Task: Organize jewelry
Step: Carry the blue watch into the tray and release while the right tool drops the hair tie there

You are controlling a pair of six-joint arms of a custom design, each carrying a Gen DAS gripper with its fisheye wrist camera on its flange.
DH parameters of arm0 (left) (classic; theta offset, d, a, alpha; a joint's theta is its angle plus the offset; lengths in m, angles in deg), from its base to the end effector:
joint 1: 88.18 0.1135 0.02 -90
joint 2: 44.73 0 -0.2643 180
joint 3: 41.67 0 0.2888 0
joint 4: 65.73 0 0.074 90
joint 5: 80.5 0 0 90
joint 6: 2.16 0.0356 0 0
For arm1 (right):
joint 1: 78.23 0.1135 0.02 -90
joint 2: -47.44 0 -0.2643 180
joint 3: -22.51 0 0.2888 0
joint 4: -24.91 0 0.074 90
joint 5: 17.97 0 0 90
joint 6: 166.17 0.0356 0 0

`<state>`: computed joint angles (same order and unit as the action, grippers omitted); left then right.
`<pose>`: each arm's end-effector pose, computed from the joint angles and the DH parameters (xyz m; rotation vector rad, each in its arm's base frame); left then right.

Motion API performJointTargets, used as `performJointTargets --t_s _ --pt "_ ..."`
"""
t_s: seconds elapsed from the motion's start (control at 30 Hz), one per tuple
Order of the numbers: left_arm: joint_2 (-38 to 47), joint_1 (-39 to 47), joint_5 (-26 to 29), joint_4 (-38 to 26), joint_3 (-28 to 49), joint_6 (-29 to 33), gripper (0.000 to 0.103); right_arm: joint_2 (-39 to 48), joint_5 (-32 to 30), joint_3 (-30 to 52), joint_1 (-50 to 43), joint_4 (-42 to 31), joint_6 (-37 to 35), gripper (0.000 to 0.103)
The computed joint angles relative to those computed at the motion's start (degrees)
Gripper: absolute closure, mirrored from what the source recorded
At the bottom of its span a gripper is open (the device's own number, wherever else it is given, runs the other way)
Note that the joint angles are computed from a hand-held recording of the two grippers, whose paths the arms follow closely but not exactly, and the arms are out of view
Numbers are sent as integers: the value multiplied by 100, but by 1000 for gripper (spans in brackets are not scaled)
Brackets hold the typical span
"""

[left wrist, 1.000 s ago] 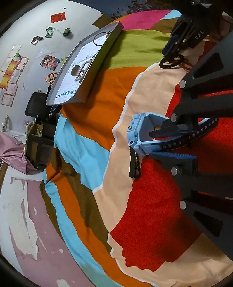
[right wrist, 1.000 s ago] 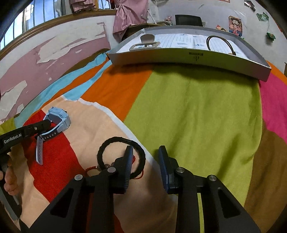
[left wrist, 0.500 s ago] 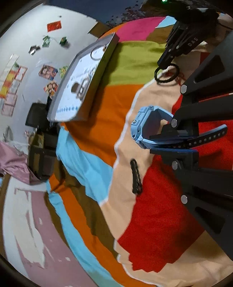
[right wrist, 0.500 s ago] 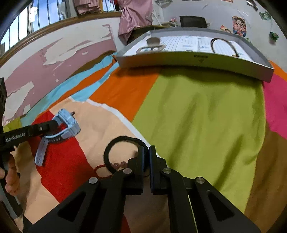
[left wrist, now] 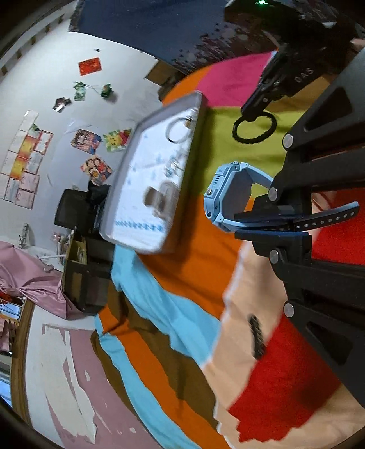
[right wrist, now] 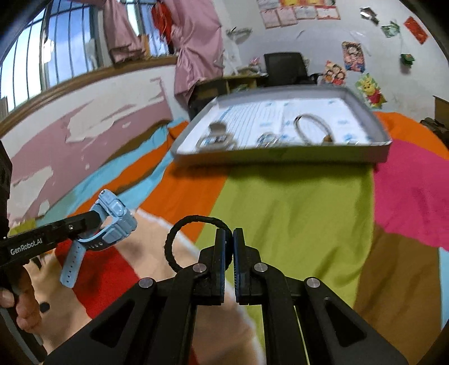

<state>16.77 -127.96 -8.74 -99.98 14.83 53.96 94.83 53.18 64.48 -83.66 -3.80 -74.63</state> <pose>0.2108 -0.1610 0.2524 -0.0548 2.2372 -0.3477 0.2178 -0.0092 0.2203 -0.0579 2.1463 0.3163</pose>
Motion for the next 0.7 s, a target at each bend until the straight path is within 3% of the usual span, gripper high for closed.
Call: performJointTargets --t_s 0.2,0.47,0.7 --pt "1451 17 101 508 1316 30 98 521 -280 675 -906 371 -203 98" --pt "3410 193 359 924 3240 258 98 2586 -459 2406 -1754 1077 -46 98" --pt "4702 385 303 660 4504 395 98 3855 -428 3151 -1952 1820 73 98"
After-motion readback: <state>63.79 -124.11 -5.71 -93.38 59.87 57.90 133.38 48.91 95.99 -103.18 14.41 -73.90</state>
